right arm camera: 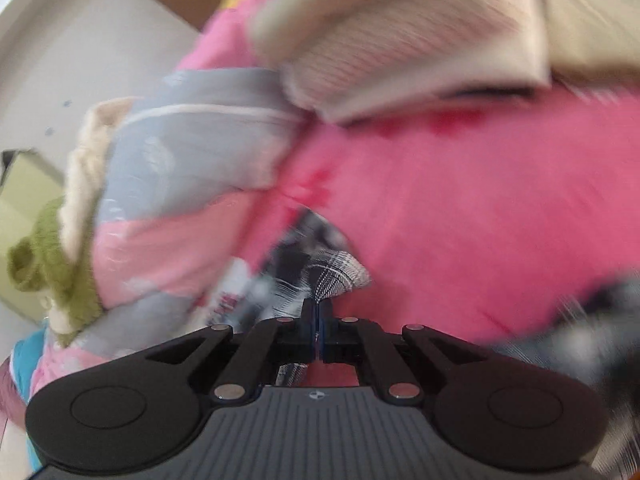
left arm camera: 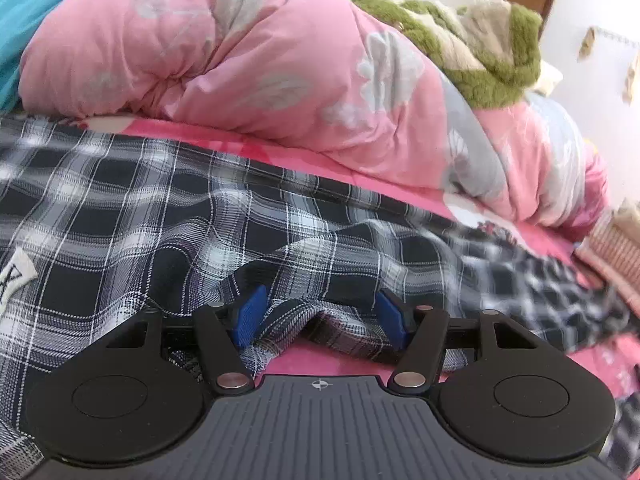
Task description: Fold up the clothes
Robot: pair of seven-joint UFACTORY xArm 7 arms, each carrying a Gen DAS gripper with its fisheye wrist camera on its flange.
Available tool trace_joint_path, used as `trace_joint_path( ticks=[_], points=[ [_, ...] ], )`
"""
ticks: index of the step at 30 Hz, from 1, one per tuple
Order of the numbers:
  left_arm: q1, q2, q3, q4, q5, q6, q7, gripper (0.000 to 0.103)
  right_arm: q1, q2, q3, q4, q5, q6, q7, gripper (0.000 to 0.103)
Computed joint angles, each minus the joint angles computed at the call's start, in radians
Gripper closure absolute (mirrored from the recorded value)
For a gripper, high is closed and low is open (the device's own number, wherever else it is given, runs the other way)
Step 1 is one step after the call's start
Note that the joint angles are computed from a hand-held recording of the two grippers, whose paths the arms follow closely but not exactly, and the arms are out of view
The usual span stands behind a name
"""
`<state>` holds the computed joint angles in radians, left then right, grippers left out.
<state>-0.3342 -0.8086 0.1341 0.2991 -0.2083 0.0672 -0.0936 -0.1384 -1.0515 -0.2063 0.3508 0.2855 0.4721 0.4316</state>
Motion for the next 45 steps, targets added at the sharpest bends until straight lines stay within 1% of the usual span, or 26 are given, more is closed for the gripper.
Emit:
trace_joint_path(
  ticks=[3, 5, 6, 9, 11, 12, 14, 15, 17, 19, 21, 23, 24, 25, 27, 28, 30, 32, 33, 35, 38, 39, 40, 41, 43, 45],
  points=[
    [-0.004, -0.009, 0.003, -0.005, -0.006, -0.007, -0.009, 0.043, -0.112, -0.059, 0.034, -0.056, -0.001, 0.071, 0.117, 0.100],
    [-0.006, -0.016, 0.005, -0.008, -0.008, -0.010, -0.013, 0.043, -0.186, -0.131, 0.038, -0.102, 0.008, 0.062, 0.203, 0.099],
    [-0.001, -0.020, 0.000, -0.007, -0.007, -0.008, -0.017, 0.043, -0.203, -0.170, 0.019, -0.121, 0.015, 0.052, 0.225, 0.097],
    [0.034, -0.044, -0.037, -0.010, 0.002, -0.010, -0.041, 0.042, -0.223, -0.234, -0.013, -0.128, 0.002, 0.055, 0.236, 0.090],
    [0.065, -0.066, -0.069, -0.005, 0.013, 0.005, -0.066, 0.042, -0.187, -0.245, -0.028, -0.119, 0.002, 0.047, 0.218, 0.089],
    [0.075, -0.075, -0.081, 0.002, 0.018, 0.021, -0.077, 0.042, -0.137, -0.234, -0.039, -0.112, 0.006, 0.023, 0.188, 0.088],
    [0.114, -0.057, -0.127, 0.052, 0.057, 0.074, -0.082, 0.042, -0.022, -0.196, -0.054, -0.091, 0.014, -0.028, 0.113, 0.086],
    [0.131, -0.048, -0.149, 0.078, 0.076, 0.100, -0.083, 0.042, 0.063, -0.154, -0.058, -0.072, 0.016, -0.062, 0.059, 0.084],
    [0.194, 0.034, -0.214, 0.169, 0.149, 0.155, -0.068, 0.042, 0.225, -0.058, -0.068, -0.036, 0.026, -0.135, -0.047, 0.083],
    [0.260, 0.110, -0.280, 0.265, 0.232, 0.215, -0.057, 0.040, 0.365, 0.051, -0.074, 0.000, 0.040, -0.215, -0.133, 0.082],
    [0.285, 0.213, -0.301, 0.354, 0.290, 0.241, -0.035, 0.040, 0.521, 0.173, -0.118, 0.053, 0.062, -0.268, -0.231, 0.081],
    [0.318, 0.311, -0.328, 0.415, 0.363, 0.209, -0.019, 0.040, 0.663, 0.239, -0.175, 0.077, 0.107, -0.313, -0.317, 0.081],
    [0.328, 0.358, -0.340, 0.447, 0.398, 0.204, -0.009, 0.040, 0.748, 0.265, -0.223, 0.090, 0.125, -0.328, -0.380, 0.081],
    [0.312, 0.404, -0.334, 0.480, 0.411, 0.209, 0.013, 0.040, 0.797, 0.284, -0.242, 0.090, 0.137, -0.349, -0.421, 0.081],
    [0.215, 0.480, -0.264, 0.527, 0.363, 0.198, 0.122, 0.040, 0.817, 0.283, -0.249, 0.073, 0.161, -0.345, -0.461, 0.081],
    [0.166, 0.520, -0.229, 0.552, 0.329, 0.192, 0.198, 0.040, 0.827, 0.283, -0.253, 0.065, 0.173, -0.343, -0.480, 0.081],
    [0.141, 0.586, -0.223, 0.597, 0.314, 0.205, 0.266, 0.040, 0.842, 0.271, -0.272, 0.050, 0.203, -0.339, -0.517, 0.081],
    [0.121, 0.640, -0.214, 0.636, 0.262, 0.230, 0.308, 0.042, 0.859, 0.257, -0.307, 0.046, 0.243, -0.331, -0.546, 0.082],
    [0.097, 0.657, -0.195, 0.648, 0.193, 0.241, 0.369, 0.045, 0.871, 0.255, -0.327, 0.050, 0.265, -0.324, -0.560, 0.082],
    [0.070, 0.669, -0.174, 0.657, 0.077, 0.243, 0.479, 0.047, 0.893, 0.258, -0.348, 0.057, 0.292, -0.326, -0.600, 0.082],
    [0.062, 0.689, -0.165, 0.701, -0.052, 0.302, 0.579, 0.058, 0.887, 0.266, -0.334, 0.061, 0.318, -0.321, -0.631, 0.082],
    [0.064, 0.698, -0.167, 0.718, -0.085, 0.324, 0.602, 0.068, 0.886, 0.265, -0.334, 0.062, 0.330, -0.318, -0.639, 0.082],
    [0.064, 0.702, -0.166, 0.730, -0.130, 0.342, 0.635, 0.087, 0.886, 0.264, -0.335, 0.062, 0.342, -0.316, -0.647, 0.082],
    [0.065, 0.706, -0.167, 0.742, -0.172, 0.362, 0.666, 0.094, 0.885, 0.262, -0.335, 0.062, 0.353, -0.313, -0.654, 0.082],
    [0.074, 0.716, -0.174, 0.762, -0.225, 0.371, 0.695, 0.101, 0.880, 0.262, -0.331, 0.063, 0.371, -0.309, -0.667, 0.082],
    [0.086, 0.736, -0.171, 0.794, -0.299, 0.390, 0.726, 0.102, 0.871, 0.263, -0.321, 0.063, 0.386, -0.304, -0.677, 0.082]
  ],
)
